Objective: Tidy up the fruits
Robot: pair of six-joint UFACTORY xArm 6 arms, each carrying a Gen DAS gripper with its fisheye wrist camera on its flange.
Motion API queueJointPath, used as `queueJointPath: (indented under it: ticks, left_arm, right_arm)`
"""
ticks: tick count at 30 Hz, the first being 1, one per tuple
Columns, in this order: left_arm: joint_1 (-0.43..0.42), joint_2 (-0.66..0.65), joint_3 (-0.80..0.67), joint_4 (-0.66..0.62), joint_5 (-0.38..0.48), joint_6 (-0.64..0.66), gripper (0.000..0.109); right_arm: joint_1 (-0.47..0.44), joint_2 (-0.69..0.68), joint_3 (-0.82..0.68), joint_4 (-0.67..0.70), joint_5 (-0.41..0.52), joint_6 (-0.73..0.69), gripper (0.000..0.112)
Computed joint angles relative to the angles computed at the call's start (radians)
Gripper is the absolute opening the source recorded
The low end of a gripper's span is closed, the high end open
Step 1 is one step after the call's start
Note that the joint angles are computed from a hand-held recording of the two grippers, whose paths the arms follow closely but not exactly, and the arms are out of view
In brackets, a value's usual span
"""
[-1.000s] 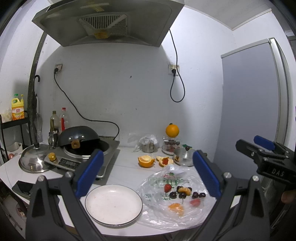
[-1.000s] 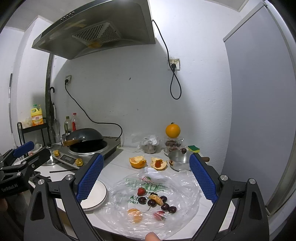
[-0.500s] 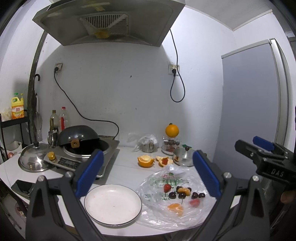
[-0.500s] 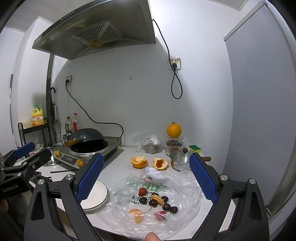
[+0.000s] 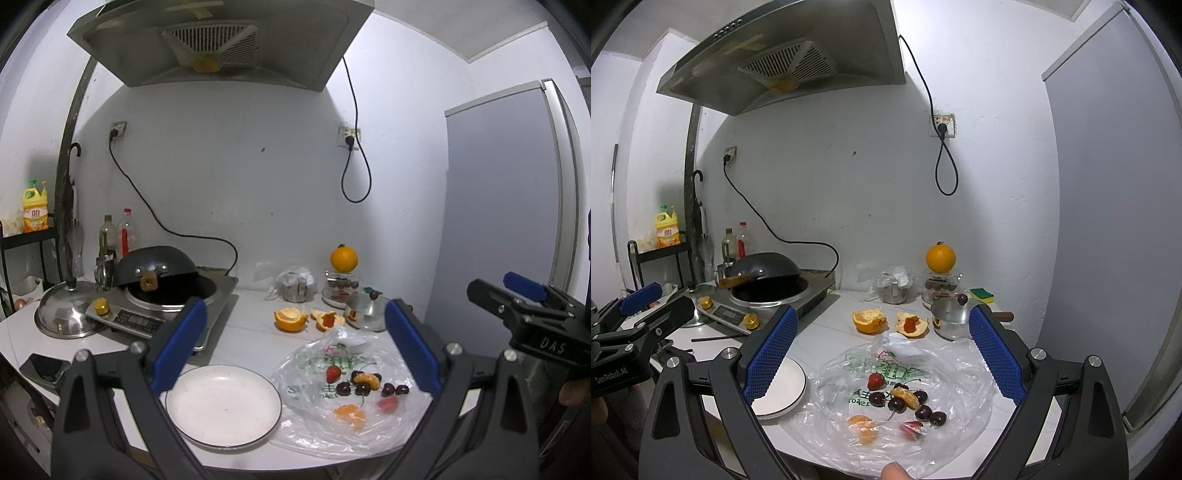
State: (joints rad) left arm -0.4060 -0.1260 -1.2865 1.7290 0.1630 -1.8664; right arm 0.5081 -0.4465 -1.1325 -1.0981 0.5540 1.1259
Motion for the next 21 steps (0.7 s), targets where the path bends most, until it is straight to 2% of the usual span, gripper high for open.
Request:
queueJointPath:
  ticks: [6, 12, 21]
  left_arm:
    - [0.005, 0.017, -0.013, -0.028, -0.004, 0.020, 0.098]
    - [0.005, 0.082, -0.062, -0.126, -0.023, 0.133, 0.098]
    - [-0.030, 0.249, -0.172, -0.487, -0.001, 0.523, 0.098]
  right_arm:
    - [0.000, 0.009, -0.008, 0.010, 0.001, -0.010, 0.096]
    - [-0.035, 0.015, -0.010, 0.037, 0.000, -0.045, 0.096]
    - [-0.189, 0.016, 0.049, 0.204, -0.038, -0.173, 0.096]
